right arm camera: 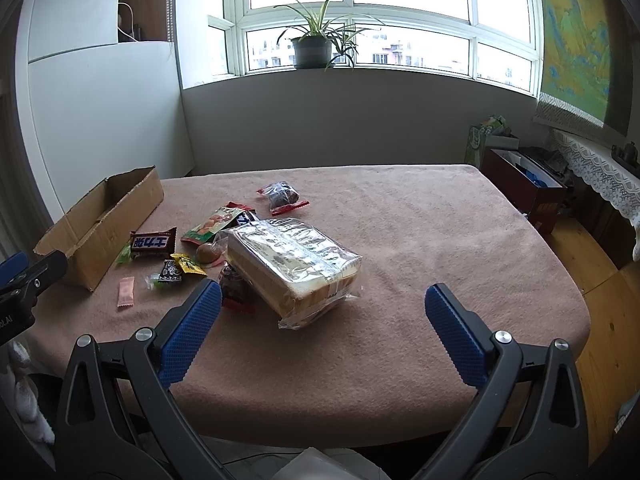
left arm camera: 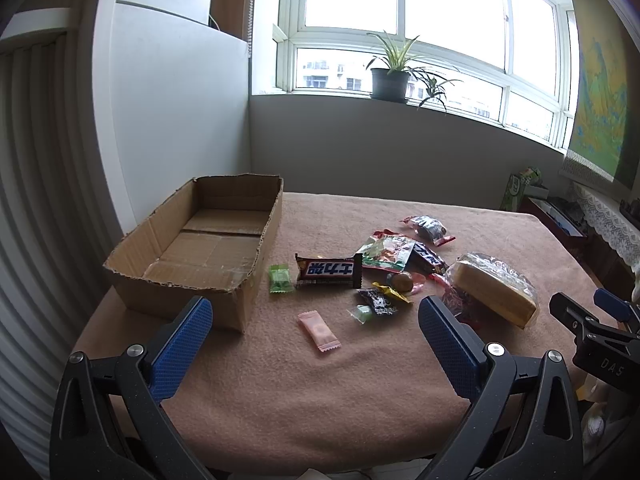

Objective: Organize snacks

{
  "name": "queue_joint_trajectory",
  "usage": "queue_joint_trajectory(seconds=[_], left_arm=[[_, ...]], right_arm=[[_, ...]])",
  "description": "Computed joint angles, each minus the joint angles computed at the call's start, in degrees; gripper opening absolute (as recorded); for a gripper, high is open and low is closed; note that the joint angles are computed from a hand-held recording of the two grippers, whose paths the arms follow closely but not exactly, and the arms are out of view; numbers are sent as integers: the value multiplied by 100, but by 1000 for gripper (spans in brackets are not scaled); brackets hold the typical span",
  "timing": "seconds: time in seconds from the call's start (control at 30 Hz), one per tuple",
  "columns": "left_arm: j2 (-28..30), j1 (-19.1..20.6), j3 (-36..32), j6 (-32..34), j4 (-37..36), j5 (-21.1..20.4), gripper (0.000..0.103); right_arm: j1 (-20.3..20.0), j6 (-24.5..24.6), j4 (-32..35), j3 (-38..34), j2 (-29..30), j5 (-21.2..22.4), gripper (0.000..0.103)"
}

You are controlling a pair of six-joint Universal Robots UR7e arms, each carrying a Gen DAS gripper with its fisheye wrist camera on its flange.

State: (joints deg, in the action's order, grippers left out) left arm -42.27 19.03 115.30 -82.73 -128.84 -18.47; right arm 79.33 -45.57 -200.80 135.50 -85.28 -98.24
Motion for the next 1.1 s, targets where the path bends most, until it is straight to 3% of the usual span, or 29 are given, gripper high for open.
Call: queue_joint_trajectory(seconds=[0.73,1.1], left_arm=[[39,16,-74,52,-2,-36,103],[169,105,-296,387,-154,-118,103]], right_arm=[[-30,-7,114,-15,-8,5,103],[-95,11,683,-333,-99,11,103]])
